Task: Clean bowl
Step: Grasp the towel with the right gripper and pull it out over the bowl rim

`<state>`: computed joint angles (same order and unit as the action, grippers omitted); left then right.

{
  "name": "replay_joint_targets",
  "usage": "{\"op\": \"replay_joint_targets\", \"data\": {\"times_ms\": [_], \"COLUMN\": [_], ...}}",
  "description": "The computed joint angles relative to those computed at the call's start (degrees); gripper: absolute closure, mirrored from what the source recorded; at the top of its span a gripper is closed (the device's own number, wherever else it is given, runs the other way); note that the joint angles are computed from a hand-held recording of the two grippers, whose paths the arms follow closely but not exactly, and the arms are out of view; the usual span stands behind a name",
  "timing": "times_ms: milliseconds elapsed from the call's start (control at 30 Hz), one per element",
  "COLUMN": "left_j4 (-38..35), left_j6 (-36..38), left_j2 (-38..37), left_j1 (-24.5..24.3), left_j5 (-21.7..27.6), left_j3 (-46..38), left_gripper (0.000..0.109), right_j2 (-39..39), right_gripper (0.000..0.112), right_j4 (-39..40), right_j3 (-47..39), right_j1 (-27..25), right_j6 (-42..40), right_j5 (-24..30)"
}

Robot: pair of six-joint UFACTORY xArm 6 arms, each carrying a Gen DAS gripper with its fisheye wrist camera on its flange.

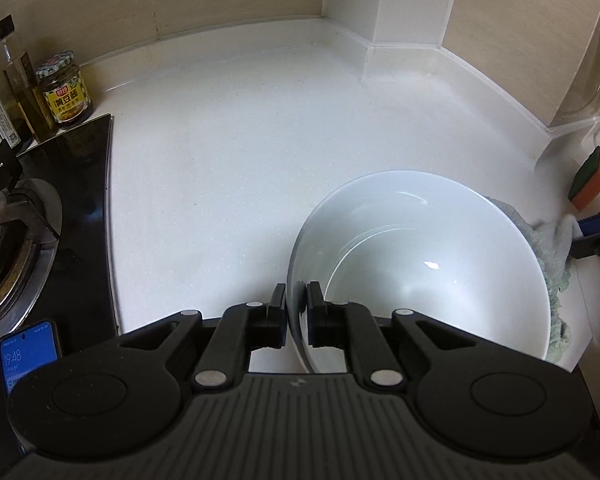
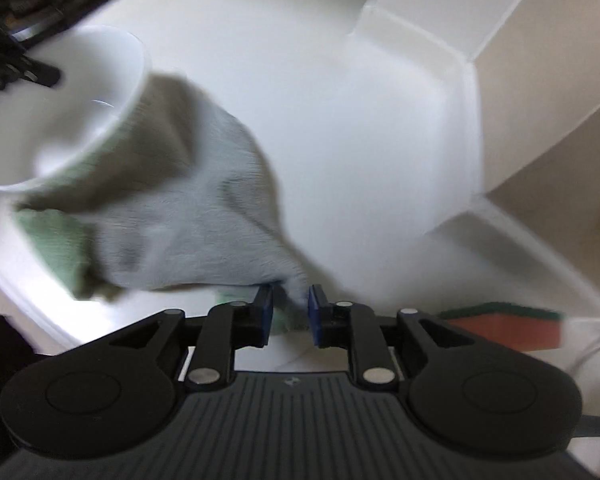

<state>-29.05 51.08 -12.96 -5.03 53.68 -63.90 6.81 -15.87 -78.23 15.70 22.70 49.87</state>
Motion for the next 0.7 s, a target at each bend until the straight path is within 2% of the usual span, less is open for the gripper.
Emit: {"op": "replay_joint_targets", "data": {"times_ms": [33, 100, 167, 267, 400, 500, 567, 700], "left_j4": [0.1, 0.2, 0.3, 0.8, 1.7, 2.1, 2.5, 2.1], "left_j6": [-0.2, -0.4, -0.4, -0.2, -0.2, -0.5, -0.8, 0.4], "left_j2": [0.0, 0.0, -0.1, 0.0, 0.1, 0.1, -0.2, -0.1], "left_j1": [0.0, -0.1, -0.1, -0.1, -0.5, -0.6, -0.8, -0.7], "left_j5": [0.0, -0.1, 0.0, 0.5, 0.7, 0.6, 0.3, 0.6], "left_j3": [-0.1, 0.0, 0.0, -0.2, -0.6, -0.5, -0.1, -0.2], "left_gripper": [0.101, 0.101, 0.101, 0.101, 0.101, 0.101, 0.101, 0.100], "right_j2": [-1.5, -2.6, -2.0, -0.7, 0.1, 2.3, 2.5, -0.9], "right_gripper": [0.092, 0.085, 0.085, 0.085, 0.085, 0.084, 0.084, 0.084], "right_j4": [3.2, 8.6, 10.2, 8.7, 7.7, 8.7, 9.3, 17.0], "right_j3": [2.3, 4.2, 4.2, 3.7, 4.0, 2.4, 3.1, 6.2], "right_j1": [-0.5, -1.0, -1.0, -0.7, -1.2, -1.7, -1.8, -2.8], "right_j6": [-1.4, -6.3, -10.8, -14.7, -18.8, -22.6, -23.6, -21.3], "right_j5": [-4.8, -9.7, -10.6, -10.2, -13.6, -12.6, -14.0, -20.9]}}
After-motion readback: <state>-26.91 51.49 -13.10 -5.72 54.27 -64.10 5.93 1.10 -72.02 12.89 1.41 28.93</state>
